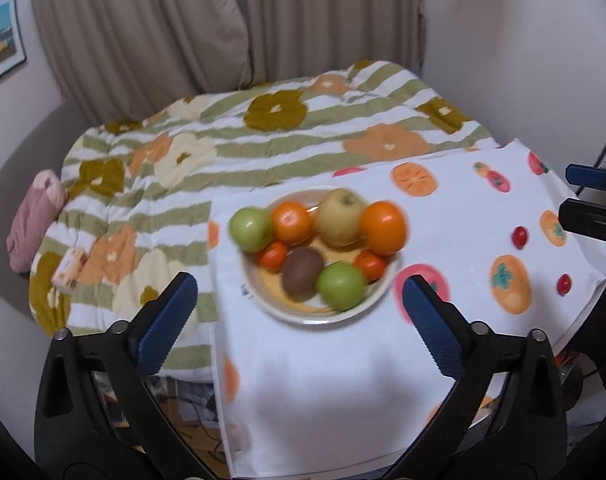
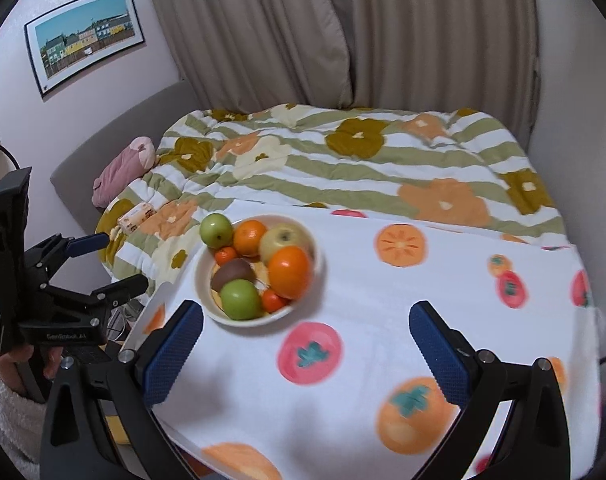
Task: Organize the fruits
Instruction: 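Open both tools over the bowl and withdraw them, then grasp a cherry tomato with the left tool while the right tool grasps another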
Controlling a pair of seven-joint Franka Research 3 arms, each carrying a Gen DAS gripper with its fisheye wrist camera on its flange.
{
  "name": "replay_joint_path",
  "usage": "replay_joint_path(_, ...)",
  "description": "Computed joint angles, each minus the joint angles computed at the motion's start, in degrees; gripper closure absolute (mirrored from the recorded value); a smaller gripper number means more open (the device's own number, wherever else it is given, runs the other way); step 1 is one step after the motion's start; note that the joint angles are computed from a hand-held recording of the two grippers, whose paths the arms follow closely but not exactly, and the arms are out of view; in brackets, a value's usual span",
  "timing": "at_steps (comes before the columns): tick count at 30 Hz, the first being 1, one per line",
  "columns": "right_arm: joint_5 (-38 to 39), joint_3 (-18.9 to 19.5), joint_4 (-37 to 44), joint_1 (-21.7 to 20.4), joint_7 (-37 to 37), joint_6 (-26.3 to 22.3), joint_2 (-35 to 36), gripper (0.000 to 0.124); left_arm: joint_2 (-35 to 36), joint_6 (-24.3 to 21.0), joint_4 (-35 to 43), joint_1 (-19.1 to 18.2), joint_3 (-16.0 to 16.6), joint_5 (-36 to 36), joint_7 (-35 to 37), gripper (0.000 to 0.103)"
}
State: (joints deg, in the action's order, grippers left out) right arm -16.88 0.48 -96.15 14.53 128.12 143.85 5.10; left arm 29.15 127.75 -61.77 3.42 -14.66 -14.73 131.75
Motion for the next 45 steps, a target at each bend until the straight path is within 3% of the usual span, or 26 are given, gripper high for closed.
replay_joint_path(6, -5.8, 1.0, -9.5, -2.5, 9.6, -0.6, -9.6, 0.021, -2.3, 0.0, -3.1, -1.2, -1.8, -1.8, 3.6, 0.000)
replay_joint_path(12, -12.8, 5.0, -14.7, -6.5, 19.8, -7.5, -15.8, 0.021, -3.2, -1.3, -4.9, -3.4, -3.1, -3.4, 8.4, 0.000)
replay_joint_path(22, -13.6, 7.2, -22.1, -9.6, 26.9, -10.8, -20.9, 0.021, 0.1, -6.3, -2.6, -7.3, -4.0, -3.9, 13.0, 0.000)
replay_joint_path(27, -12.7, 7.1, -25.3, -10.6, 28.1, -10.3, -21.1, 0.021, 2.9, -7.4, -1.0, -9.1, -4.3, -2.7, 14.6, 0.000)
replay_joint_path(37, -10.4, 6.1, -31.8, -11.8, 29.6, -4.7, -20.5, 0.021, 7.1, -7.7, 0.8, -12.7, -5.6, -0.9, 17.2, 0.000)
replay_joint_path(45, -7.5, 5.8, -35.0, -12.2, 28.9, -3.3, -20.6, 0.039, 8.0, -8.5, -0.3, -14.0, -6.7, -1.4, 19.5, 0.003)
